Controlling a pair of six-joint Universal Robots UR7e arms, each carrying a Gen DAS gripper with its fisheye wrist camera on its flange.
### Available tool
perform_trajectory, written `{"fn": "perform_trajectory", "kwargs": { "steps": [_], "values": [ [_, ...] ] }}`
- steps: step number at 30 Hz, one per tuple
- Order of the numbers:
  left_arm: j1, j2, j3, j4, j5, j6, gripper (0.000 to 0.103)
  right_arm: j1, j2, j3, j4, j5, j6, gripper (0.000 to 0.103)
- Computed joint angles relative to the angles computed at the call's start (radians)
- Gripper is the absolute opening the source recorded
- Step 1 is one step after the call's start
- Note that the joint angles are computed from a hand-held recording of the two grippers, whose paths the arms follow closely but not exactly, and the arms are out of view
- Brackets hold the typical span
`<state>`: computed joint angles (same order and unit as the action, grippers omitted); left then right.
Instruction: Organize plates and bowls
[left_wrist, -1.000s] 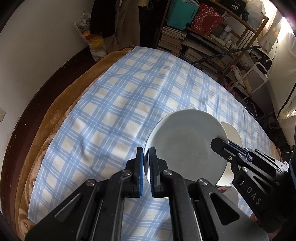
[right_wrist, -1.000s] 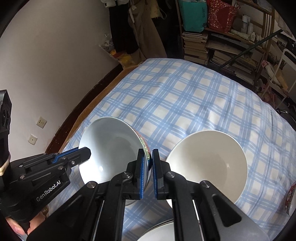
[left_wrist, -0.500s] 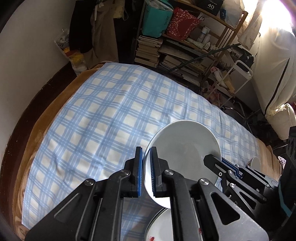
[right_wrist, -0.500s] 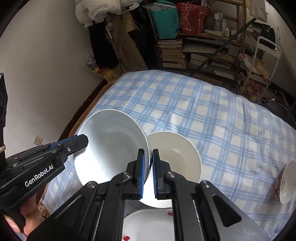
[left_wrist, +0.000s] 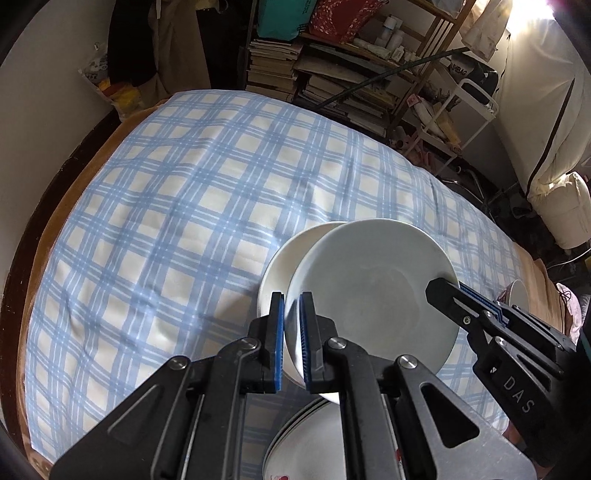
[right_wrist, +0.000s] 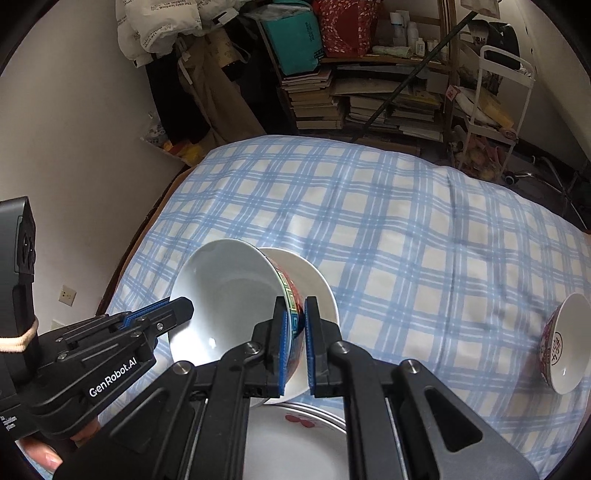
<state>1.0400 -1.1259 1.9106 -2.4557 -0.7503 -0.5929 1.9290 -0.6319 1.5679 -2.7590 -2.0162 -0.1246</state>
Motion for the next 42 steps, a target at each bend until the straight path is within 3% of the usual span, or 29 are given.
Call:
{"fn": "perform_trajectory", "kwargs": {
  "steps": [13,19,29,35,42],
  "values": [
    [0.018,0.031,-0.008,0.017,-0.01,0.01,0.008,-0.043,0.016,0.021,-0.009,0.018,0.012,0.01],
    [0.024,0.049,-0.012,0.03,0.008,0.01,0.008,-0.045,0.009,0.042,-0.057,0.038,-0.01,0.011],
    [0.024,0.048,-0.001,0.014,0.053,0.026,0.008,-0.068,0.025,0.032,-0.03,0.086,-0.008,0.012],
    [-0.001,0.042,0.008,0.006,0.094,0.038,0.013,-0.07,-0.001,0.045,-0.043,0.123,-0.005,0.013],
    [-0.05,0.024,0.011,0.028,0.115,0.036,0.026,-0.06,-0.059,0.082,-0.045,0.09,-0.016,0.014]
  ]
}}
